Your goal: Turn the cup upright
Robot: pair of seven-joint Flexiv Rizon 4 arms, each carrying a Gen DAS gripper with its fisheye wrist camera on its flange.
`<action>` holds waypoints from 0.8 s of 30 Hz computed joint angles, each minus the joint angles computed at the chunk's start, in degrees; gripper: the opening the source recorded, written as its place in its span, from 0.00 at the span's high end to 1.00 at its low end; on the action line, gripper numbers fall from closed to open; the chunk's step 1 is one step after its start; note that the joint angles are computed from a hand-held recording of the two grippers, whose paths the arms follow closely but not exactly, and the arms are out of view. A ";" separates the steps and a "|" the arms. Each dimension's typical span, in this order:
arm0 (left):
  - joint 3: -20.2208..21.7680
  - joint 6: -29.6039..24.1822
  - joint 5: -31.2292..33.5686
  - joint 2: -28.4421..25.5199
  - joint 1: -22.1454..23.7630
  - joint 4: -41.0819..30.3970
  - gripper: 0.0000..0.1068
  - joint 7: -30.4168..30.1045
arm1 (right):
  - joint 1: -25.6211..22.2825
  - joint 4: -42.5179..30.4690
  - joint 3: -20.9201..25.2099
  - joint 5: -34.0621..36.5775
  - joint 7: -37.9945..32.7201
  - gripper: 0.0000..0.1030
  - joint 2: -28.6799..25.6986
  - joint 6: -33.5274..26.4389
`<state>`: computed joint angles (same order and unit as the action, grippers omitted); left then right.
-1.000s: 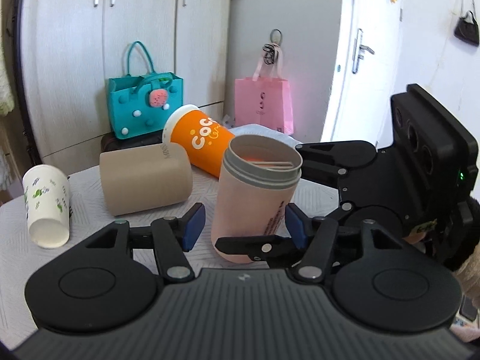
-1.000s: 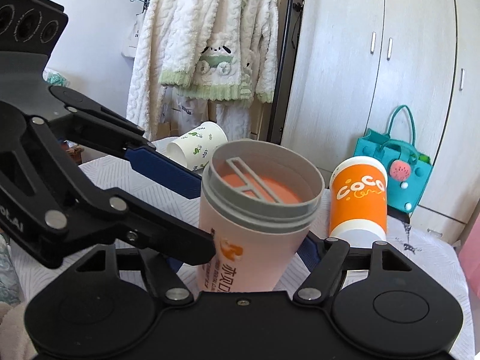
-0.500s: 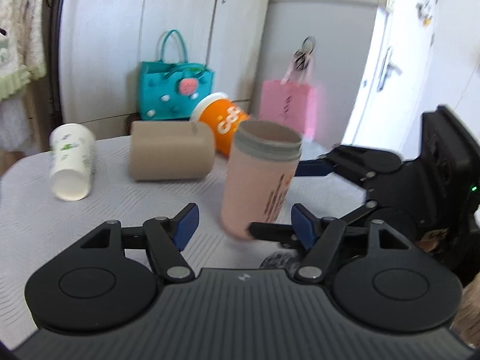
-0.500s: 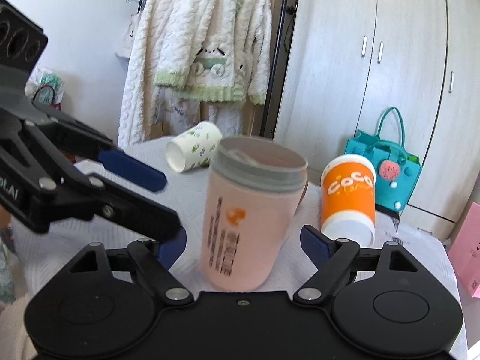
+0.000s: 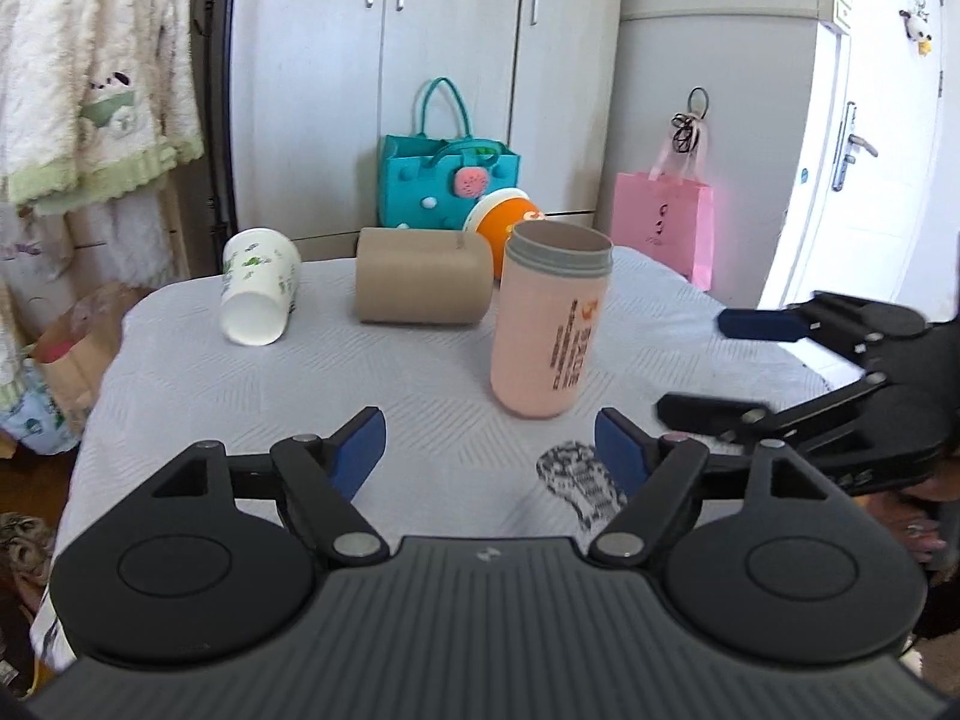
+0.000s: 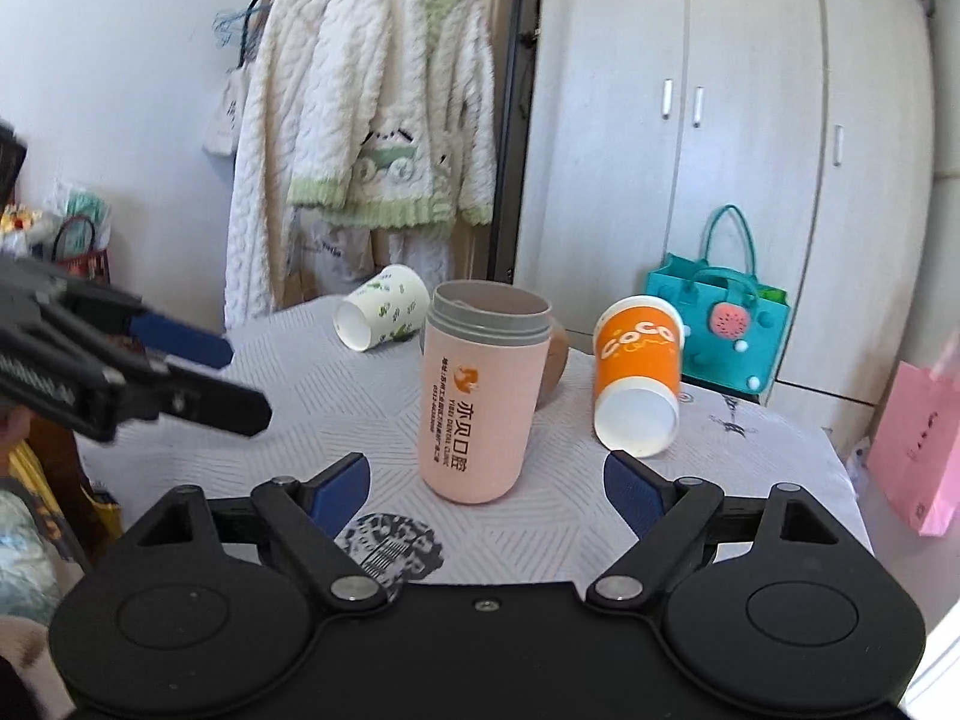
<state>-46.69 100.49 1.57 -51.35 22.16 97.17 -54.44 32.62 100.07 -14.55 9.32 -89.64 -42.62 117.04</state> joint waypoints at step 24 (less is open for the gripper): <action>28.63 11.42 -1.21 10.42 -19.14 6.62 0.04 -20.35 | 34.66 8.15 -34.03 34.05 3.94 0.00 -5.96 -4.34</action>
<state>-18.06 111.91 0.36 -40.93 3.02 103.79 -74.79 67.28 108.22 -48.57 43.37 -85.70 -48.58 112.70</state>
